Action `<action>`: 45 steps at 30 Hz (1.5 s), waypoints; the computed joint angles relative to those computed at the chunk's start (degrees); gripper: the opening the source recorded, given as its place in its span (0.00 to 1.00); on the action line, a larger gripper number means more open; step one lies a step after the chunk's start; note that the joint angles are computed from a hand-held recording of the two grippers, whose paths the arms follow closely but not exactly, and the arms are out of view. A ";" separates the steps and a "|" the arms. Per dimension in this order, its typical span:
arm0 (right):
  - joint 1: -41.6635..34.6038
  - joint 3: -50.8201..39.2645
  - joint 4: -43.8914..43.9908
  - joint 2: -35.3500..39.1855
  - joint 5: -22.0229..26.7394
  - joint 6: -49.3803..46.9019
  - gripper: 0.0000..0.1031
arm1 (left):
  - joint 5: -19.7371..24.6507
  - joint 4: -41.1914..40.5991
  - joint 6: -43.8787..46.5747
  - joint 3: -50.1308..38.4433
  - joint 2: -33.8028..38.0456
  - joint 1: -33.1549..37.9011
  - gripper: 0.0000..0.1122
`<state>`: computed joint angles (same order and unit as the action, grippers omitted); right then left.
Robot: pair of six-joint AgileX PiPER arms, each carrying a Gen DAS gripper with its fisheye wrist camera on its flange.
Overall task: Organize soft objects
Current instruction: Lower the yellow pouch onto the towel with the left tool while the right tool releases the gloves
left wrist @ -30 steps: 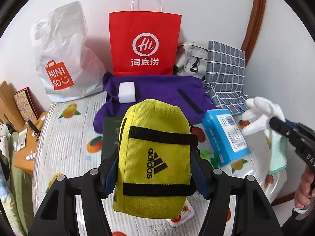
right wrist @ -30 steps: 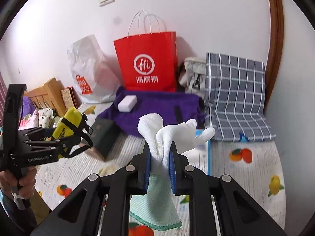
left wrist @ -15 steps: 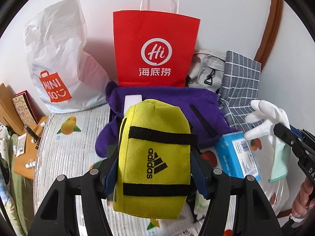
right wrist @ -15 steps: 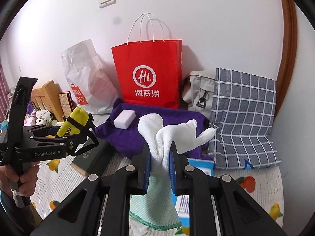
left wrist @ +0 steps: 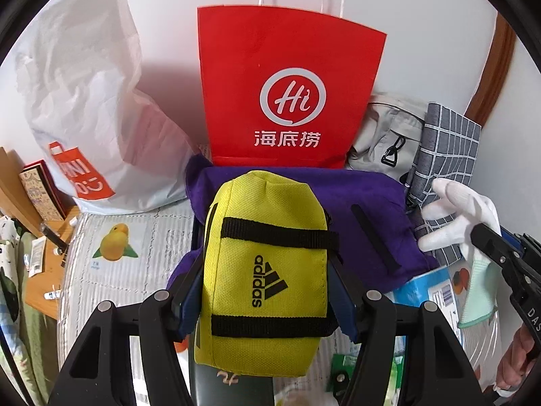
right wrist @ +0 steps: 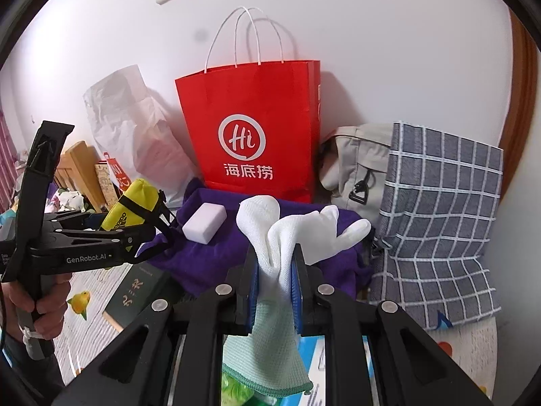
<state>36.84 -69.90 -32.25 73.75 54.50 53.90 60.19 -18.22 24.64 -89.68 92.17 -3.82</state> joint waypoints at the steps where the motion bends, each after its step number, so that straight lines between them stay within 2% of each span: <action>1: -0.71 -0.52 0.57 0.77 -0.54 -0.85 0.16 | 0.31 -0.10 -0.31 -0.98 1.06 0.03 0.56; 9: -7.96 -4.49 6.84 7.71 -6.95 -10.15 0.16 | -0.56 2.47 -2.85 -6.57 8.08 -1.66 0.56; 14: -11.70 -1.45 10.57 10.14 -13.22 -12.96 0.16 | -0.41 4.19 -4.62 -8.19 12.13 -2.36 0.56; 18: -15.04 -0.12 15.11 12.85 -16.23 -17.38 0.16 | -0.28 4.62 -5.37 -9.19 14.39 -2.44 0.56; 26: -16.79 0.64 13.72 17.08 -18.46 -15.62 0.16 | 2.02 3.80 -6.38 -11.83 18.65 -2.11 0.56; 32: -17.74 -1.11 18.37 21.48 -17.46 -19.93 0.16 | 3.96 2.88 -6.16 -14.22 21.07 -1.80 0.57; 42: -18.30 -1.61 16.55 23.85 -16.53 -17.73 0.18 | 5.24 1.44 -5.85 -16.01 22.40 -0.41 0.57; 44: -18.05 -1.97 16.24 24.05 -16.10 -17.93 0.22 | 5.98 1.41 -5.64 -16.66 22.68 -0.22 0.58; 45: -18.00 -1.91 16.06 23.92 -16.06 -18.12 0.30 | 6.16 1.40 -5.63 -16.88 22.88 -0.22 0.58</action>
<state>18.84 -71.81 -16.19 97.67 38.44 35.78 66.35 -16.82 19.01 -106.56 115.05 -4.04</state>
